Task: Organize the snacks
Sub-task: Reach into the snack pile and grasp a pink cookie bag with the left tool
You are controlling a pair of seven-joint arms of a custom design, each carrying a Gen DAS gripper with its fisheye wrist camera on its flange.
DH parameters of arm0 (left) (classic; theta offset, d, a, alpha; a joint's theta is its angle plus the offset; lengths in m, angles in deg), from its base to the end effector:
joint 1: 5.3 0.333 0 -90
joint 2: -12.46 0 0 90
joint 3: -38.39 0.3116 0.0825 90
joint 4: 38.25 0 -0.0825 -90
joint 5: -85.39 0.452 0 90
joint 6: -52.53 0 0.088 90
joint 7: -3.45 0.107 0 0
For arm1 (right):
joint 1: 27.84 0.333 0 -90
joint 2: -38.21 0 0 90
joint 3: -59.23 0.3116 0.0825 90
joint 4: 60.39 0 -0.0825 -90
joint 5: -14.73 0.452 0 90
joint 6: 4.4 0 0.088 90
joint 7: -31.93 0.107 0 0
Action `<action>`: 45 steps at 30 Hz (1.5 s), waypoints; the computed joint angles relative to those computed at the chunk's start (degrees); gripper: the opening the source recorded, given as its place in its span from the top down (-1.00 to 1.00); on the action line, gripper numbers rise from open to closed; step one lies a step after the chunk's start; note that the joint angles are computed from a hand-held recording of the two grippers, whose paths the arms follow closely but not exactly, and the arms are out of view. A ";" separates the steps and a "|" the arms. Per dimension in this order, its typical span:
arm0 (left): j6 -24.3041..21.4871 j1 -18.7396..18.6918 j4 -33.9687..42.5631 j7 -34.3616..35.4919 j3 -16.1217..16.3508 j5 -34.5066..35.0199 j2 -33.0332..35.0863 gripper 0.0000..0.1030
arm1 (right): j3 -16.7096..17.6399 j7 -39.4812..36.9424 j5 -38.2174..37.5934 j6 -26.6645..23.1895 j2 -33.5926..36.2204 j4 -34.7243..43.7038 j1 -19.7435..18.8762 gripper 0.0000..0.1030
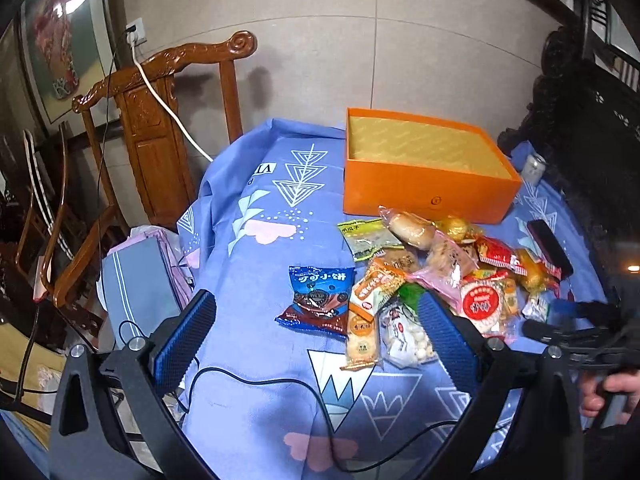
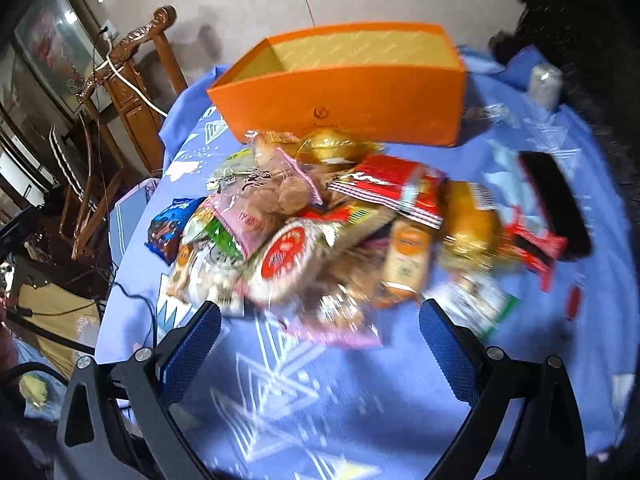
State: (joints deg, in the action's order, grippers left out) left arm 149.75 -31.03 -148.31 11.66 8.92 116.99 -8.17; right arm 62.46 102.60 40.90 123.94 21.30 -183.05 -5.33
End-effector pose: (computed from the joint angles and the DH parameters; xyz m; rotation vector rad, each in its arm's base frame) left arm 0.3137 -0.4319 0.6419 -2.0818 1.3246 -0.4643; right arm 0.5060 0.2607 0.5493 -2.2748 1.2395 0.0446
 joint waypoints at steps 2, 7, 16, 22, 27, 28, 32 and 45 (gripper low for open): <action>-0.09 0.12 0.02 0.13 0.27 -0.22 0.10 -0.92 | -0.21 0.74 1.57 -2.35 4.51 3.36 0.22 -0.75; -0.79 0.23 -0.20 0.57 0.67 -0.92 0.31 -0.92 | 0.24 3.20 6.30 -6.74 10.36 7.66 -0.96 -0.59; 1.78 0.69 -0.52 2.46 2.35 -2.95 2.11 -0.92 | 1.59 0.30 12.14 -6.55 13.07 8.81 -1.61 0.30; 8.26 0.70 1.33 7.38 3.76 -2.41 6.49 -0.92 | 1.03 -2.06 14.79 -7.09 11.92 8.36 -2.72 0.69; 17.39 0.44 2.94 13.82 5.48 -0.79 11.76 -0.92 | -0.90 -2.82 17.53 -6.32 7.64 5.61 -3.93 0.69; 18.85 0.36 3.71 15.69 5.81 -0.49 13.48 -0.92 | -1.36 -2.58 17.55 -6.71 7.41 5.49 -4.26 0.69; 22.71 -0.58 7.03 21.55 7.27 0.31 19.90 -0.92 | -2.49 -0.65 17.49 -7.48 5.62 3.84 -5.36 0.69; 27.36 -3.25 13.52 36.83 12.03 -6.45 32.21 -0.20 | -2.79 1.64 17.41 -8.38 7.26 5.06 -6.23 0.68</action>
State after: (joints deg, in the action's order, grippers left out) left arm 177.11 -34.28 -134.79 48.49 20.96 110.54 24.04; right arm 59.67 104.24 58.30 115.56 28.57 -177.99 -11.56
